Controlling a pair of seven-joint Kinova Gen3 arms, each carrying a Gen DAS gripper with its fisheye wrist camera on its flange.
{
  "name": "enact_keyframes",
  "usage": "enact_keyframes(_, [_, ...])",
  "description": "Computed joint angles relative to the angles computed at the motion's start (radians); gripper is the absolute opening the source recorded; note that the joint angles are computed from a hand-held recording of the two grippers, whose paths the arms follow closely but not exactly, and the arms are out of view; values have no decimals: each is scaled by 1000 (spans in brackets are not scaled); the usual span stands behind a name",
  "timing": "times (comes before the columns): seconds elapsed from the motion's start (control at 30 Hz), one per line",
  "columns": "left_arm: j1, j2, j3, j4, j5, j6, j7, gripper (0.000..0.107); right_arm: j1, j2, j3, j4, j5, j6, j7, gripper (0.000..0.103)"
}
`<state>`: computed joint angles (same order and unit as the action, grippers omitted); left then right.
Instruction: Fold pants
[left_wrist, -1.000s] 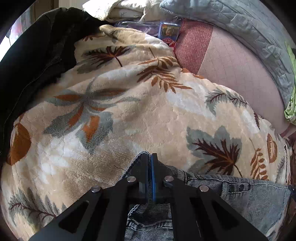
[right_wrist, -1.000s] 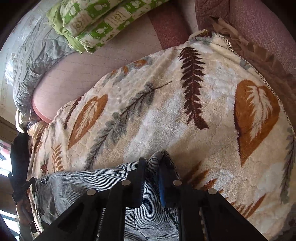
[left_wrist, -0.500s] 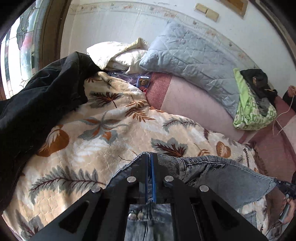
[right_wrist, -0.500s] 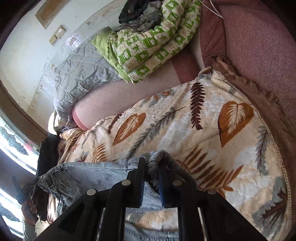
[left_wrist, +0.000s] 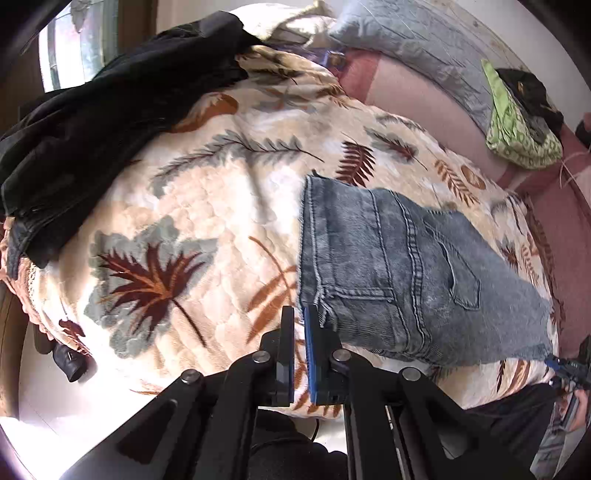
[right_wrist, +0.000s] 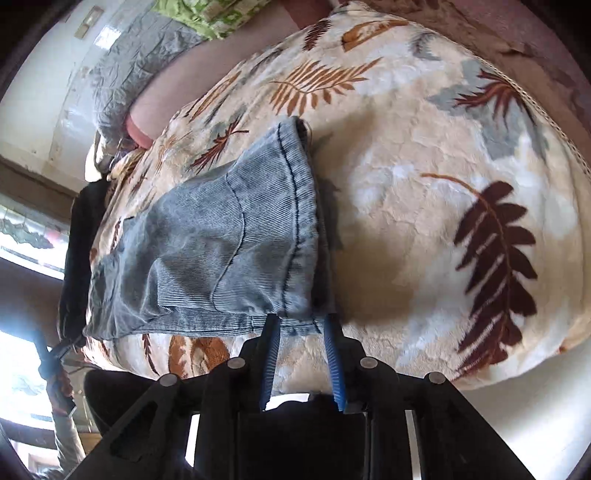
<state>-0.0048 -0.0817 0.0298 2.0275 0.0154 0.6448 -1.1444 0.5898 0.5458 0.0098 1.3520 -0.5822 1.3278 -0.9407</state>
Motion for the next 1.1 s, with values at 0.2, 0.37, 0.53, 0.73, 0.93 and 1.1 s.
enact_keyframes(0.2, [5,-45,87,-55,-128,-34,135,40,40,-43,27,-27,-147,24,-36,70])
enact_keyframes(0.37, [90,55,94,-118,-38,-102,52,44,121,31,-119,-19,-321,124,-112,70])
enact_keyframes(0.53, [250,235,33,-205,-141,-30,127,44,-16,75,-23,15,-264,103,-180,78])
enact_keyframes(0.73, [299,287,47,-208,-315,37,254,44,23,-58,-10,133,-248,-27,-178,75])
enact_keyframes(0.93, [341,229,24,-160,-430,-126,335,48,36,-117,60,262,-266,-127,-296,79])
enact_keyframes(1.1, [291,254,28,-116,-295,-265,239,48,45,-101,56,321,-356,-217,-312,79])
